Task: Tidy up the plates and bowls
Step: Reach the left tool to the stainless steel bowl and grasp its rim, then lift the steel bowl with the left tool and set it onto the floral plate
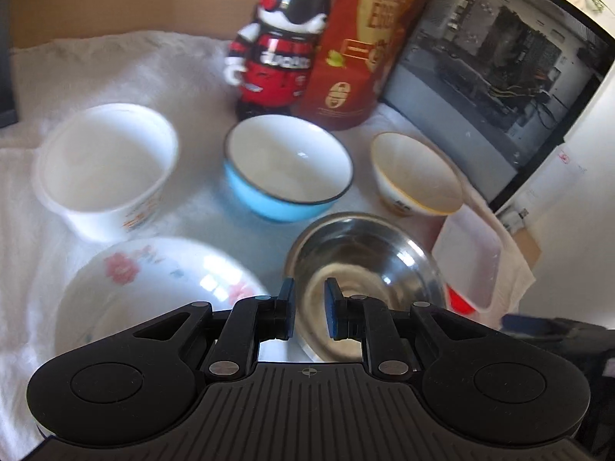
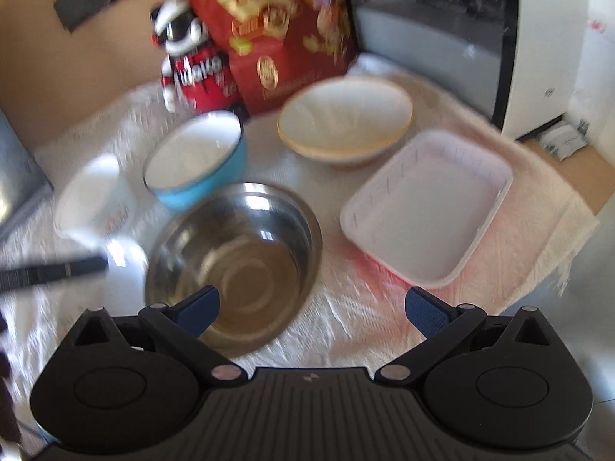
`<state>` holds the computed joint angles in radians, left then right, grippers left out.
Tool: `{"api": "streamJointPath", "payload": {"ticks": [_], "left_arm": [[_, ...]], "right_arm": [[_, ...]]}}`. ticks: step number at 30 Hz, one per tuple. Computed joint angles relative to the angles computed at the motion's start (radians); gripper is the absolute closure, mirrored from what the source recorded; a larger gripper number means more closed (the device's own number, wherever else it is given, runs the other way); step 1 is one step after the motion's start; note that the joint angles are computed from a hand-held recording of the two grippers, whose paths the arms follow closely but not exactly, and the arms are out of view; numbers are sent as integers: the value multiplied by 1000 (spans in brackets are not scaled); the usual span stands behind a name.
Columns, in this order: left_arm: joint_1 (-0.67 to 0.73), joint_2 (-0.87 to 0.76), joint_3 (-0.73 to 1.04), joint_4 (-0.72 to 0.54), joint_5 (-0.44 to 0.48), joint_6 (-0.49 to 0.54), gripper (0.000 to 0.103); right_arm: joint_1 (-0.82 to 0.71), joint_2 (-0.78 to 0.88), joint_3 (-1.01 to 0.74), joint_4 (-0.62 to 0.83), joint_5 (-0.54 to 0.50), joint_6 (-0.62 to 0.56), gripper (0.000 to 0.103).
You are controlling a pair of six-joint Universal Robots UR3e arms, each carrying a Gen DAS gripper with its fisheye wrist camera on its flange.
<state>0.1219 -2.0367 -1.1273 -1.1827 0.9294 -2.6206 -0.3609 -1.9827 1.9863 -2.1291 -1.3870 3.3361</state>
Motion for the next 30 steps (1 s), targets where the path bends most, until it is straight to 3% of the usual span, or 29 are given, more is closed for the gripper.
{"api": "streamJointPath", "payload": {"ticks": [2,5,7,10,16,21,25,30], "left_arm": [[-25,-28,13,55,13,-28,85],[-87,-78,62,120,110,-91,85],[-131,-122,112,146,197,-109,85],[-154,-207,236,78,228,-134,85],[-175,-366,470,-73,245,-200,77],[-170,-393,529,-179,206,-204,74],[-142,-286,374,-232,146,-185,74],[-124,-206,201,-138,116,-214,74]], "right_arm": [[-29,13,24,-9,28,-67,5],[-103,7,69,-34,137,-199,12],[-169,16,90,-25,231,-258,28],[-191,121,41,15,288,-265,47],[-177,271,-38,37,364,-350,61],[-189,315,-93,72,387,-362,65],[-188,341,-132,73,334,-394,65],[-179,397,-182,64,312,-384,63]]}}
